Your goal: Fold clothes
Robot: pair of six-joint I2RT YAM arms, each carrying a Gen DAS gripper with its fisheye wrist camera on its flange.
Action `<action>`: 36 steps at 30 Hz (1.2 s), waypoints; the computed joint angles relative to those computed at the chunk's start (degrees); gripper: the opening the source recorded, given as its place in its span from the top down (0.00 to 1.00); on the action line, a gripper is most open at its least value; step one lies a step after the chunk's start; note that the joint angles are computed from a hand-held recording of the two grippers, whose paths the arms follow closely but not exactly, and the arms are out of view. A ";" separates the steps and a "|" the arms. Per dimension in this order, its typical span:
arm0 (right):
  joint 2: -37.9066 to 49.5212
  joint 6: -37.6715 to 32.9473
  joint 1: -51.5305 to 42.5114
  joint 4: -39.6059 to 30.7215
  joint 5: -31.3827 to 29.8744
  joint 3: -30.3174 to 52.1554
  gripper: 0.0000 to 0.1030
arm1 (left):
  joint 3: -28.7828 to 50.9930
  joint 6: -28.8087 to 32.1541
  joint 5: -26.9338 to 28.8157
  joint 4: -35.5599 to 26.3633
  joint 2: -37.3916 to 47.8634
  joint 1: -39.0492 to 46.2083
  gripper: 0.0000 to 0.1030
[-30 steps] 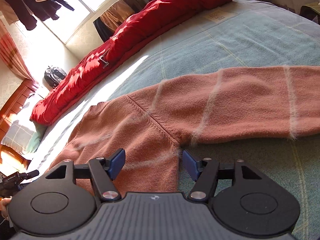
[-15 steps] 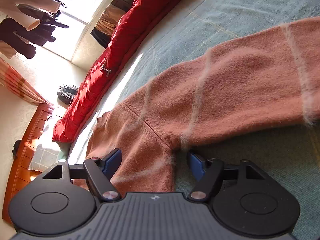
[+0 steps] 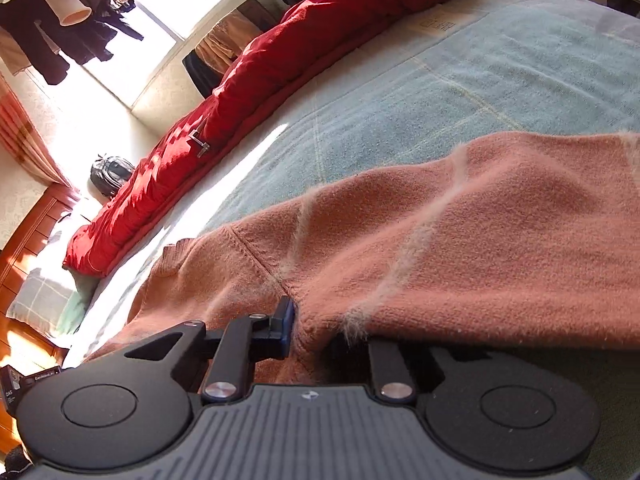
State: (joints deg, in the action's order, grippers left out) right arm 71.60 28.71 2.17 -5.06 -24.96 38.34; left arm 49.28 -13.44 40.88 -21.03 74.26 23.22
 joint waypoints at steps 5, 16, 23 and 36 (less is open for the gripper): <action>1.72 -3.86 3.42 -4.55 3.14 8.60 0.82 | 4.81 0.14 -0.28 -1.65 1.51 1.70 0.91; 17.25 -5.12 9.02 -1.79 8.53 21.47 0.82 | 9.93 -0.36 -5.40 2.08 11.39 1.71 0.91; 16.02 -0.60 7.07 -0.62 5.30 15.93 0.62 | 7.09 3.29 -4.44 -0.28 10.36 3.50 0.86; -15.70 -2.27 10.50 -24.62 7.32 3.78 0.38 | 5.38 32.61 -1.11 -34.82 -12.83 11.57 0.55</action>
State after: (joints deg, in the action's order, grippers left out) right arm 55.90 26.44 12.67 -29.68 -17.65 42.12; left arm 54.65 19.17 39.78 -55.86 61.43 34.79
